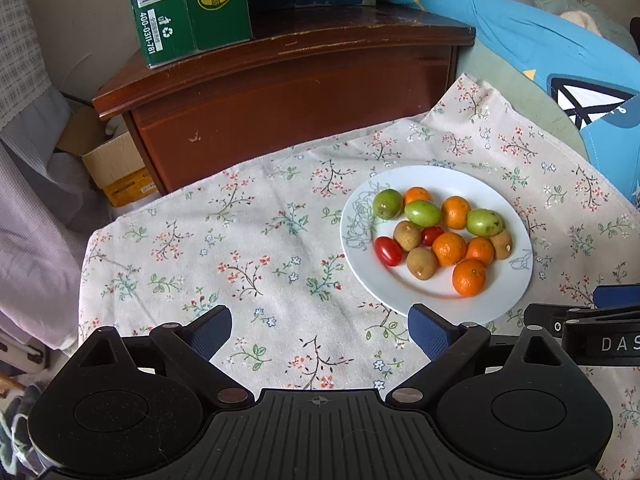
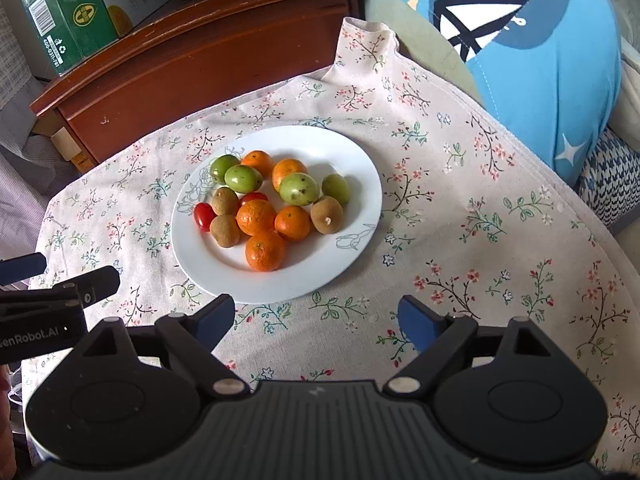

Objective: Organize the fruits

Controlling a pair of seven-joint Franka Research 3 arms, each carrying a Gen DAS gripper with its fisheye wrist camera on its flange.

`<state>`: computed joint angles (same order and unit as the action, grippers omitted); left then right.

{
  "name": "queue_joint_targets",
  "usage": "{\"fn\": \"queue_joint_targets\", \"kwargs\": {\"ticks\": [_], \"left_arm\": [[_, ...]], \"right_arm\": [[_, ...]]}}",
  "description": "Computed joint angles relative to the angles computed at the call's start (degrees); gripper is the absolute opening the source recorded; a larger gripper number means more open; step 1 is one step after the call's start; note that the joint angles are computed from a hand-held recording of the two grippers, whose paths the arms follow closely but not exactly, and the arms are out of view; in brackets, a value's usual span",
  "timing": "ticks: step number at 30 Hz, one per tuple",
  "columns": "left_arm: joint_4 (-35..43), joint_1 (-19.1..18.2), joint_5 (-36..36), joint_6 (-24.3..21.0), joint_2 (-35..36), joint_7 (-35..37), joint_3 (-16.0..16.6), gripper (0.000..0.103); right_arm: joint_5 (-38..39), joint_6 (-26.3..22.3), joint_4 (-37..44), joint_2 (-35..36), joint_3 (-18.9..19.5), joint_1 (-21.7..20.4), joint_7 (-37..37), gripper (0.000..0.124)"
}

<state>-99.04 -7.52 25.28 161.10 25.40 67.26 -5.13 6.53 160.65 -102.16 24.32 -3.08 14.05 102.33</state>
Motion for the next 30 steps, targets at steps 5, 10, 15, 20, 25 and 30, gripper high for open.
{"fn": "queue_joint_targets", "kwargs": {"ticks": [5, 10, 15, 20, 25, 30], "left_arm": [[1.96, -0.7, -0.33, -2.79, 1.49, -0.52, -0.01, 0.096], [3.89, -1.67, 0.51, -4.9, 2.78, -1.78, 0.5, 0.096], [5.41, -2.48, 1.46, -6.41, 3.77, -3.8, 1.08, 0.096], [6.16, -2.87, 2.29, -7.08, 4.38, -5.3, 1.38, 0.096], [6.79, -3.0, 2.78, -8.33, 4.79, -6.76, 1.47, 0.096], [7.56, -3.25, 3.3, -9.15, 5.38, -8.06, 1.67, 0.096]], "right_arm": [[-4.48, -4.15, 2.69, 1.52, -2.9, 2.43, 4.93, 0.089], [-6.15, -6.13, 4.43, 2.65, -3.19, 2.36, 8.14, 0.091], [-8.08, -7.09, 5.69, 3.67, -3.45, 2.62, 9.78, 0.091], [-11.76, -6.92, 6.26, 4.32, -4.59, 3.9, 11.28, 0.091], [-12.66, -7.22, 6.7, 4.7, -4.42, 3.87, 11.85, 0.091], [-13.21, -7.31, 7.08, 5.07, -4.46, 3.98, 12.42, 0.091]]}}
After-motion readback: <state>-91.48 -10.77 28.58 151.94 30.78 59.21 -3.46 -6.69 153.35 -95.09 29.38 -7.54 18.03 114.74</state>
